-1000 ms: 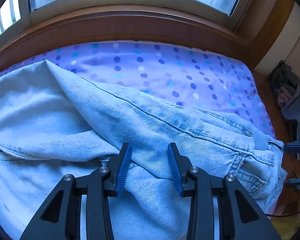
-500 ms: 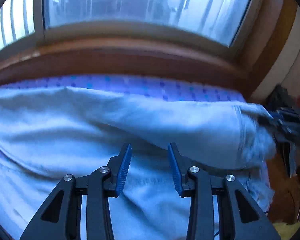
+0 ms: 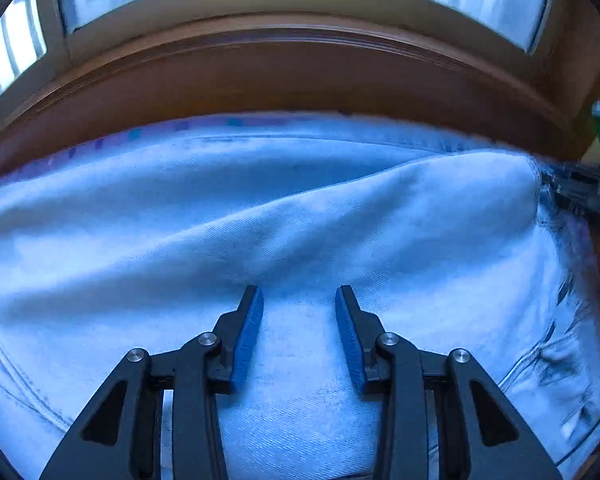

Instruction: Fold clothes

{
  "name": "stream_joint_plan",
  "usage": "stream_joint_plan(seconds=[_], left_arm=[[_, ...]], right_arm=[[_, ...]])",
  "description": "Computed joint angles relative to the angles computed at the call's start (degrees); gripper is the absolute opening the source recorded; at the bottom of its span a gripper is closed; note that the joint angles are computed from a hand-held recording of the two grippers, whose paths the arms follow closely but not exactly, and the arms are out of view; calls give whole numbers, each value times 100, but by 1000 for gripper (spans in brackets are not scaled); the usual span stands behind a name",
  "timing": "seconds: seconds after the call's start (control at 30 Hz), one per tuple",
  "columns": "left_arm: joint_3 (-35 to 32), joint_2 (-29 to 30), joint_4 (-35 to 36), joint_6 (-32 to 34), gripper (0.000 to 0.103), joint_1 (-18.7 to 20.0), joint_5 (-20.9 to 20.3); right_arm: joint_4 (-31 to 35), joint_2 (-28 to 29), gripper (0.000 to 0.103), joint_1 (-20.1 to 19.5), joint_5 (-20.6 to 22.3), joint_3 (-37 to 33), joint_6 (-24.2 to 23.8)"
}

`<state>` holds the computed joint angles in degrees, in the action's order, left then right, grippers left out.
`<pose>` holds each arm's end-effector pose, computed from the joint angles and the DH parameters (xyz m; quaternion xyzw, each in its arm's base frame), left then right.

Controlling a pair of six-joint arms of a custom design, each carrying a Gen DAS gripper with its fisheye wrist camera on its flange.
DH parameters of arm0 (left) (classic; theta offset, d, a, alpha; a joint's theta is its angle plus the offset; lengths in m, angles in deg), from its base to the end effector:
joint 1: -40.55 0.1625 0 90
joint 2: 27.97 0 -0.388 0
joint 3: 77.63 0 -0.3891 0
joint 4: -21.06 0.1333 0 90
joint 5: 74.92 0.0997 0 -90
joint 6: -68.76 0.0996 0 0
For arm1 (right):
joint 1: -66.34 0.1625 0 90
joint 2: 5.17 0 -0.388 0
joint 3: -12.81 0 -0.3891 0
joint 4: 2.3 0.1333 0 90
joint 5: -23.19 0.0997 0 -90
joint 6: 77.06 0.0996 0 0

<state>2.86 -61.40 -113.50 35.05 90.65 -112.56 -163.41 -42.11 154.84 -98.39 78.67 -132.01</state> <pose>-0.2772 -0.6622 0.0263 0.0581 0.8954 -0.2486 0.3649 0.0607 -0.7834 0.2116 0.3163 -0.8459 0.1851 0.3875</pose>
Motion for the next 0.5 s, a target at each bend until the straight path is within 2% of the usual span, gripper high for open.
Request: stream_joint_plan(seconds=[0.07,0.17,0.23,0.37,0.5], left_arm=[[-6,-68,143,-37,38,-19,-117],[429,-443,-43,-40,38,-182,-224],[823,-769,-74,-124,38,-371,-163],[1437,-1265,-198,-353,38,-660,-311],[1704,-1303,-371,-543,38,-842,-517]], right_arm=[[426,-398,36,-35,318,211,458],[911,-1110,46,-106,860,713,992],[708,-1656,46,-145,1047,1366,901],[45,-2379,46,-237,1010,2351,578],[1020,-2543,46,-377,1431,2348,1059]])
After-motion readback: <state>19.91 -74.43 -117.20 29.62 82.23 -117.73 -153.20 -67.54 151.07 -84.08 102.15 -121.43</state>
